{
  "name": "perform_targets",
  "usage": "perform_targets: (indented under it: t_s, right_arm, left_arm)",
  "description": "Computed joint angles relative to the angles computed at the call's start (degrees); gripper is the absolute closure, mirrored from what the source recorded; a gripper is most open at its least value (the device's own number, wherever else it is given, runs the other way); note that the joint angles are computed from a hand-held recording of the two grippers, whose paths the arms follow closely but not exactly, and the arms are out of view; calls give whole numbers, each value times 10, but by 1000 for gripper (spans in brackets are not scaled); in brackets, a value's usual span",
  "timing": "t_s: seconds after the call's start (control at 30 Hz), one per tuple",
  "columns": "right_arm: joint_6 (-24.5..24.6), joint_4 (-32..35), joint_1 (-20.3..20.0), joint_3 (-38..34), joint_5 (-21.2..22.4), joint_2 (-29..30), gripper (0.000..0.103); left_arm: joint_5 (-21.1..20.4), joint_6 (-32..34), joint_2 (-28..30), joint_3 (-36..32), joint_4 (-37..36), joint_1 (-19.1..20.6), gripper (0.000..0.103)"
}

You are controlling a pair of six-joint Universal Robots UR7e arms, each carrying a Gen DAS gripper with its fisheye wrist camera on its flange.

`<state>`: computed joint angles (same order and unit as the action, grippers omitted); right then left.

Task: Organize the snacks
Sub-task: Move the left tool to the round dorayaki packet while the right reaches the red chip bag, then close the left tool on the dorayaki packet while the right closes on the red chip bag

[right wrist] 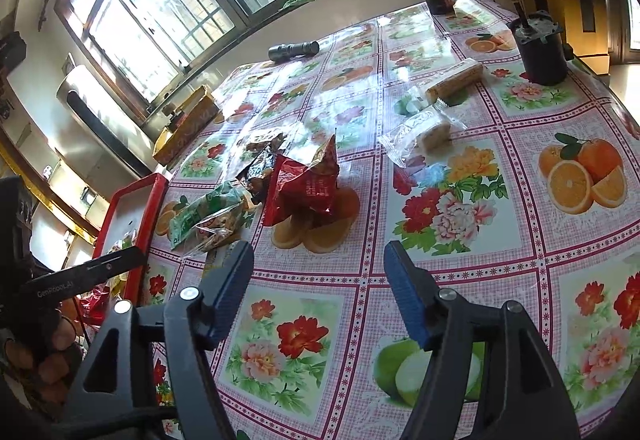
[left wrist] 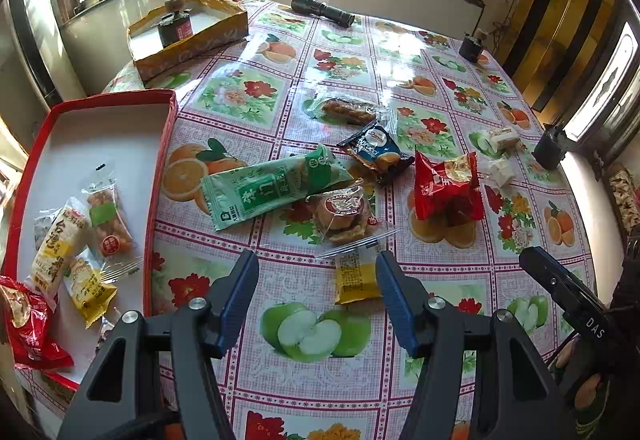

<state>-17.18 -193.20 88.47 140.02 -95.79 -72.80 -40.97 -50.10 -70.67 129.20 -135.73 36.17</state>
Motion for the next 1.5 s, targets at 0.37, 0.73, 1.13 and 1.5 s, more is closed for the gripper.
perform_targets:
  t_s: [0.37,0.73,1.13,1.5]
  right_arm:
    - [1,12,0,-31,-25,14,31]
    - [-27,61,64,-144,-96,126,26]
    - [-73,49,101,-211,-216,227,20]
    - [-60,33,84,-157,-157,162,48]
  left_arm:
    - [-27,70,86,-66,-65,63,41]
    - [-44,87,111,-84,-72,107,58]
    - [-54,114,99,-71,-105,117,63]
    - [-40,103,72,-41,-109,84,65]
